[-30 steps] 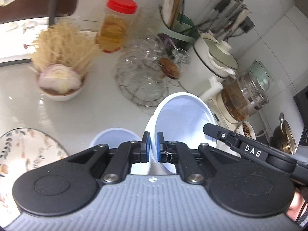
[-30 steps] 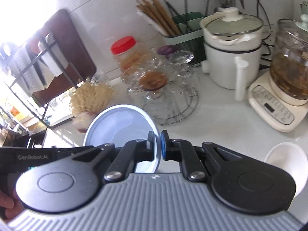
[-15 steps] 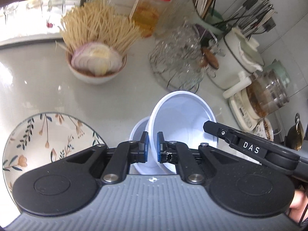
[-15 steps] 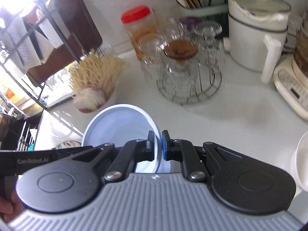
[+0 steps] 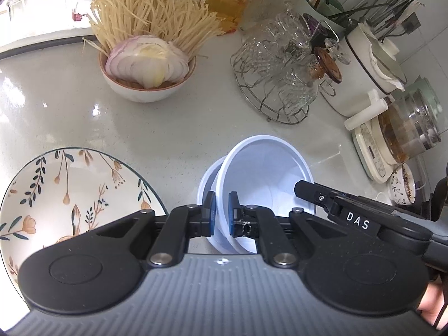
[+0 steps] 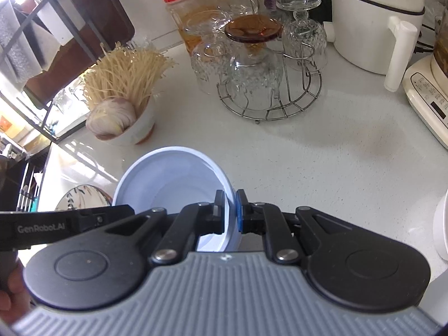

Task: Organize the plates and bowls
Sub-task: 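Carry the second bowl with the left gripper and lower it into the first bowl, then open the left gripper and withdraw it from the nested bowls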

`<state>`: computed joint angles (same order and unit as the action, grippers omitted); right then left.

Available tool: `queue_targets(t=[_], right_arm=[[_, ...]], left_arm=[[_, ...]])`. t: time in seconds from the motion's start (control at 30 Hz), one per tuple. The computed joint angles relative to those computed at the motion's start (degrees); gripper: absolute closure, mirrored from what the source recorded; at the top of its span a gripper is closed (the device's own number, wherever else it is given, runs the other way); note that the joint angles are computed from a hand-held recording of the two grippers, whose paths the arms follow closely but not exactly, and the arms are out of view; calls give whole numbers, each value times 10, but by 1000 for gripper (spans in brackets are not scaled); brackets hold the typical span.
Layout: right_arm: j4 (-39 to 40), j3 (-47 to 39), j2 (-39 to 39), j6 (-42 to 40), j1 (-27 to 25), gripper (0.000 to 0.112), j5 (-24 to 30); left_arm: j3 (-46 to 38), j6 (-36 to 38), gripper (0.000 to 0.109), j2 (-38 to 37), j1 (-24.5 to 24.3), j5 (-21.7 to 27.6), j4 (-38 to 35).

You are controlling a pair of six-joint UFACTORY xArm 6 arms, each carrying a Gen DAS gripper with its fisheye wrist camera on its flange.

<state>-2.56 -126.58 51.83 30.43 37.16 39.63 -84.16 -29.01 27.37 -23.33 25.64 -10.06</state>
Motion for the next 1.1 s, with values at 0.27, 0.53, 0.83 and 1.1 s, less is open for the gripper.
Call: queue_targets(t=[0.27, 0.53, 0.83, 1.1], right_arm=[[14, -6, 6, -4, -5, 100, 1], [39, 4, 2, -20, -5, 55, -32], [-12, 39, -31, 12, -1, 55, -97], [-109, 121, -99, 101, -6, 55, -165]], left_arm=[[-22, 4, 99, 12, 3, 21, -12], [-47, -20, 67, 16, -1, 50, 56], [-40, -7, 67, -6, 0, 18, 88], [-19, -23, 67, -47, -8, -26, 155]])
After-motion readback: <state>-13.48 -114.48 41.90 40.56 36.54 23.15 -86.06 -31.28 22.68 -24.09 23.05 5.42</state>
